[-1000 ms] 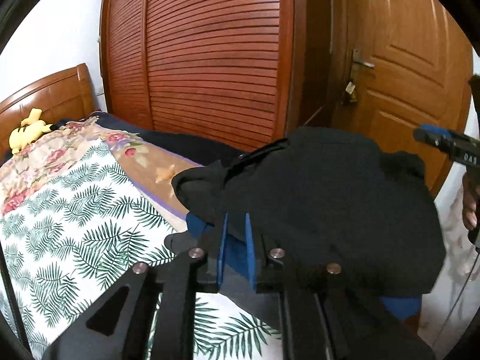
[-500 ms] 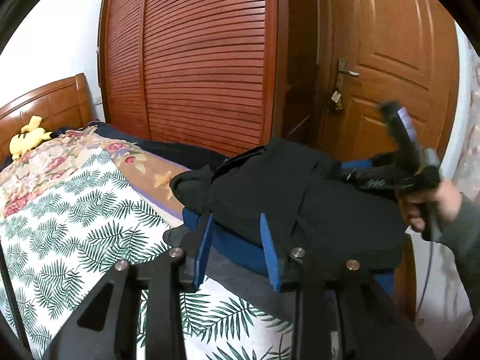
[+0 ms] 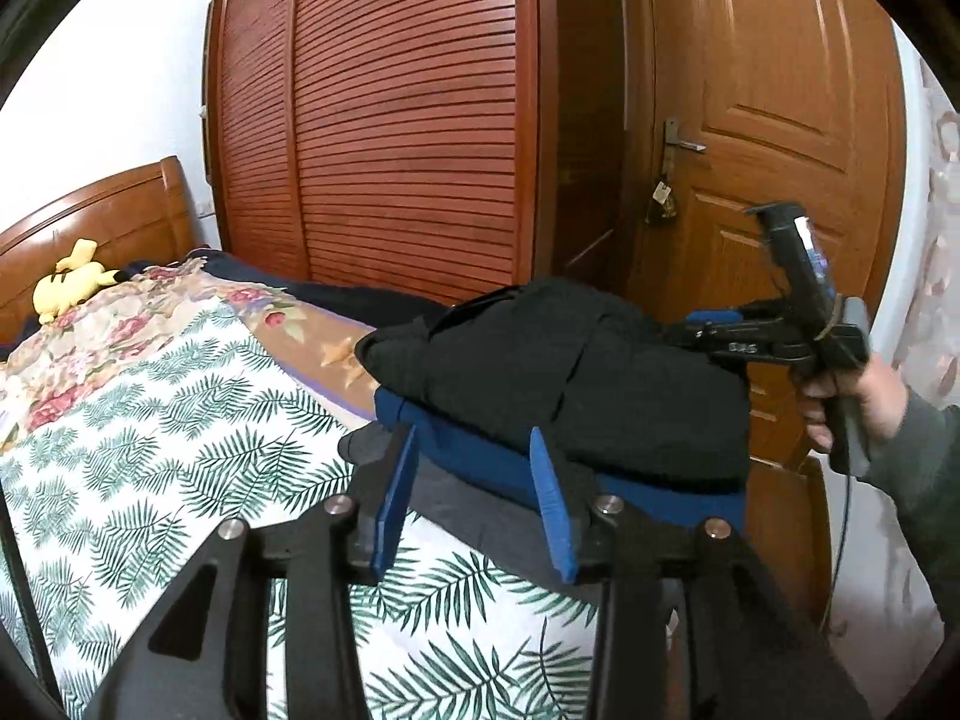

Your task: Fold large clothes

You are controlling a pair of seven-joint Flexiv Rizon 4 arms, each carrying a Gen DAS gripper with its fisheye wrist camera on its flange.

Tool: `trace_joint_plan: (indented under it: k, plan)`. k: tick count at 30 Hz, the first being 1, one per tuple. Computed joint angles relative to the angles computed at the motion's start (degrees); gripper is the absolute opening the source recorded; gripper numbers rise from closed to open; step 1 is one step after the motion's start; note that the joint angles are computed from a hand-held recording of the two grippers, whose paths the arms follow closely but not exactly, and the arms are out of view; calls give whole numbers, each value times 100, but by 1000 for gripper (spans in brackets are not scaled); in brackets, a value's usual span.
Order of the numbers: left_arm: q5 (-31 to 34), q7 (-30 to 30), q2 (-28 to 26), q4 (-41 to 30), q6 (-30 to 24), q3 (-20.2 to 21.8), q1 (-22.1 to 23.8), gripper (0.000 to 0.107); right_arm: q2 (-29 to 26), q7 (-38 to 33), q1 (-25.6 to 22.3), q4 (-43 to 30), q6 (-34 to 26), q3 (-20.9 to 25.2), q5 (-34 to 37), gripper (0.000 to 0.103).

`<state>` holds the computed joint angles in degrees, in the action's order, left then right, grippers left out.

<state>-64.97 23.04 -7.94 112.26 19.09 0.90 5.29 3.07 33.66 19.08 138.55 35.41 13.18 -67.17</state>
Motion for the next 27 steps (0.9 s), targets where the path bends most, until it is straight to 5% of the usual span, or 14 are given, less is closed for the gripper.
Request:
trace_joint_plan:
  k: [15,27]
  plan:
    - [180,140,391,220,-616,520,577,38,-541,296,1079,-961,-1027,374,-507,73]
    - [169,553,413,464,-314,801,1115,40,-1527,857,1947,-1746,-1491,141,-1347,77]
